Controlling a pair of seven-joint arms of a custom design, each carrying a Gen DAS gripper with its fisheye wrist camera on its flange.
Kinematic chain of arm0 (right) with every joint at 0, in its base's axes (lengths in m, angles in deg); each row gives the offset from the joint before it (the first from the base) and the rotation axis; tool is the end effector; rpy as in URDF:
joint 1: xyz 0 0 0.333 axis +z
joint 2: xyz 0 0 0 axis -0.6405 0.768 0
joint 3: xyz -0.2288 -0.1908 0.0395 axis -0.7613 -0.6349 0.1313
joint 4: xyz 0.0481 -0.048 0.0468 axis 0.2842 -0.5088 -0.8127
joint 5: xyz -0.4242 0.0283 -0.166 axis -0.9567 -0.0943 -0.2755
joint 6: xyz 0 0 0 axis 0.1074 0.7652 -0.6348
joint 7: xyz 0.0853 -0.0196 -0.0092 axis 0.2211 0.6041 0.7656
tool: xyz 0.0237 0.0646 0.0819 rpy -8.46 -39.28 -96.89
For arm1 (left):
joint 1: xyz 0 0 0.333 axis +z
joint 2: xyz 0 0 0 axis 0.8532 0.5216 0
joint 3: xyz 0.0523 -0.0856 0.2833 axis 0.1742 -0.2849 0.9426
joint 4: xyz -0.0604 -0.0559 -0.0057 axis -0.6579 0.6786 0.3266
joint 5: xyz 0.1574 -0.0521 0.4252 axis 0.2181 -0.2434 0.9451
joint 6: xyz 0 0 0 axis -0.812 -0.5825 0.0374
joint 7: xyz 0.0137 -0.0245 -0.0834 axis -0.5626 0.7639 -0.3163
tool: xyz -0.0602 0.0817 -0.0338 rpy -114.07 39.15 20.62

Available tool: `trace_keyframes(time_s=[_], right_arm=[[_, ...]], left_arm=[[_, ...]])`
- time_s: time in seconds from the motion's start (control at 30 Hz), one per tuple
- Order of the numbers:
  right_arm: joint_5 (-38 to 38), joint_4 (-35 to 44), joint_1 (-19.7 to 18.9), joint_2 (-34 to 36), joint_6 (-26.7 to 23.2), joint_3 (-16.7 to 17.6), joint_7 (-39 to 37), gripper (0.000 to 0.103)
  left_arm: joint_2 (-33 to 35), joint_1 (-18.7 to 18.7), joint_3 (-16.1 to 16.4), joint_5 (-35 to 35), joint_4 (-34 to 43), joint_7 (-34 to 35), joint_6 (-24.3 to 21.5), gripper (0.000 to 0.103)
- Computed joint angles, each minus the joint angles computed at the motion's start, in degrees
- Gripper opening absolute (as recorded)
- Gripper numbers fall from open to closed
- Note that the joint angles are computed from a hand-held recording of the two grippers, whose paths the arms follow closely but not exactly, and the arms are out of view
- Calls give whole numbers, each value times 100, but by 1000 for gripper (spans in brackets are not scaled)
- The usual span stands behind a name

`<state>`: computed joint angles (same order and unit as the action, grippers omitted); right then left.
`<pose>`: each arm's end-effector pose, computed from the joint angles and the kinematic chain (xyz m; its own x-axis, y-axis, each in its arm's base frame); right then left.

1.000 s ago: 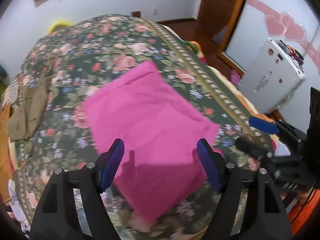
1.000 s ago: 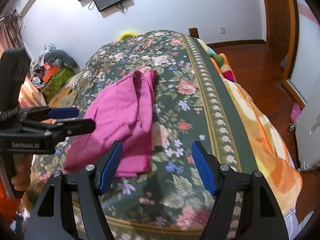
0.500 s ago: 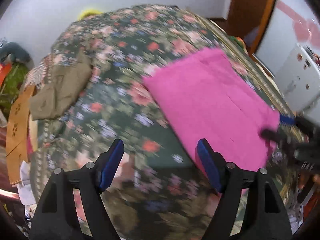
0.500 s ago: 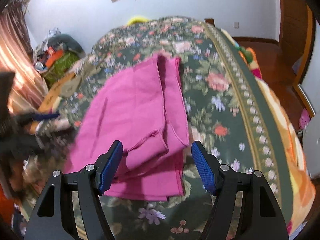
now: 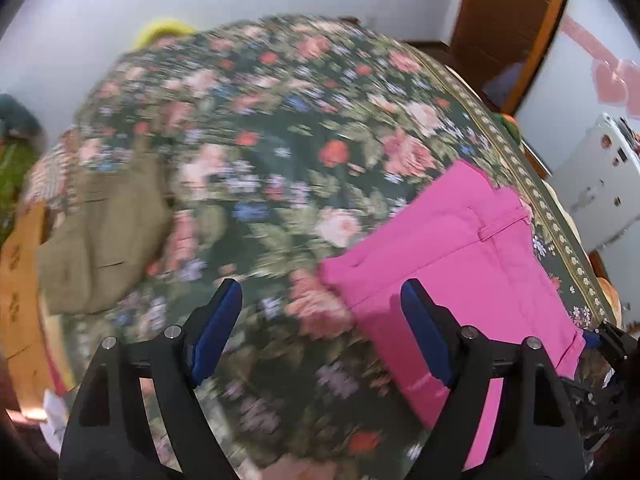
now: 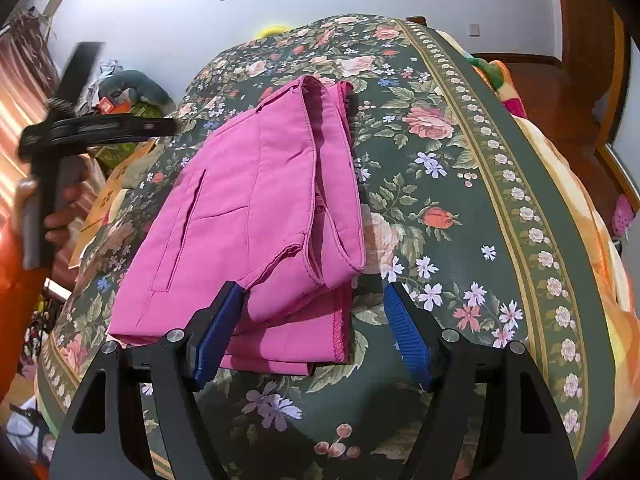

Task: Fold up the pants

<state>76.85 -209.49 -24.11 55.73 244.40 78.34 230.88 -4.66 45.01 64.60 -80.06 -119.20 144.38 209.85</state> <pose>0.3344 0.2511 0.3019 -0.0079 -0.9383 -0.3456 -0.8071 0.2101 -0.5518 0.6059 -0.3044 0.3217 -0.5117 -0.8591 0.0123 -0.7670 0.4503 -0.4571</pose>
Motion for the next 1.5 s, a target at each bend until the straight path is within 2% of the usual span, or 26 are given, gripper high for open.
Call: trace_keyframes(time_s=[0.1, 0.17, 0.23, 0.27, 0.3, 0.37, 0.43, 0.47, 0.5, 0.53, 0.57, 0.6, 0.63, 0.73, 0.8, 0.97, 1.13, 1.27, 1.37, 1.47, 1.5], right_arm=[[-6, -1, 71, 25, 30, -111, -79, 69], [-4, 6, 69, 41, 38, -135, -120, 69], [11, 7, 121, 67, 58, -218, -177, 69], [29, 1, 107, 56, 57, -203, -175, 69], [43, 10, 95, 62, 50, -197, -179, 69], [62, 17, 94, 58, 38, -197, -187, 69], [60, 54, 11, 69, -1, -119, -167, 69], [58, 63, 8, 72, -9, -122, -163, 69], [59, 70, -17, 63, -28, -97, -143, 69], [56, 78, -73, 39, -60, -29, -101, 69], [45, 79, -109, 13, -82, 13, -64, 69], [32, 78, -148, -33, -117, 65, -16, 69], [10, 73, -208, -99, -171, 146, 49, 69], [-148, 59, -420, -427, -509, 448, 323, 69], [-298, 24, -405, -603, -652, 444, 445, 69], [-677, 25, -289, -915, -964, 341, 624, 70], [-950, 185, -146, -848, -963, 199, 683, 72], [-1035, 333, -86, -646, -778, 243, 775, 72], [-1076, 485, -53, -366, -640, 262, 726, 72], [-1101, 706, 31, 15, -675, 181, 578, 72], [-1095, 725, 88, 95, -622, 109, 523, 71]], left_arm=[[513, 12, -169, -113, 517, 480, -260, 82], [964, 130, -400, -423, 1070, 1130, -893, 82], [1286, -27, -291, -309, 1463, 1204, -1227, 87], [1424, -98, -224, -251, 1597, 1169, -1239, 98], [1514, -96, -214, -285, 1682, 1187, -1231, 103], [1633, 92, -369, -622, 1781, 1447, -1245, 102], [1577, 139, -410, -773, 1648, 1591, -1048, 101], [1528, 163, -440, -832, 1567, 1687, -979, 94], [1494, 230, -510, -959, 1521, 1820, -986, 81], [1450, 329, -608, -1161, 1487, 1960, -1086, 73], [1423, 460, -730, -1455, 1499, 2096, -1326, 56], [1372, 459, -719, -1566, 1466, 2114, -1385, 48], [1310, 400, -649, -1566, 1419, 2063, -1384, 46], [1021, 259, -458, -1467, 1123, 1881, -1288, 33], [730, 212, -327, -1372, 809, 1659, -1194, 27], [-222, 237, -73, -1202, -278, 1035, -838, 22], [-1473, 226, -18, -1343, -1664, 827, -377, 21], [-2195, 59, 103, -1613, -2397, 924, -179, 21], [-2618, -164, 304, -2019, -2811, 1365, 50, 23], [-2941, -389, 605, -2546, -3056, 1924, 109, 35], [-2955, -433, 679, -2694, -3054, 2033, 92, 36]])
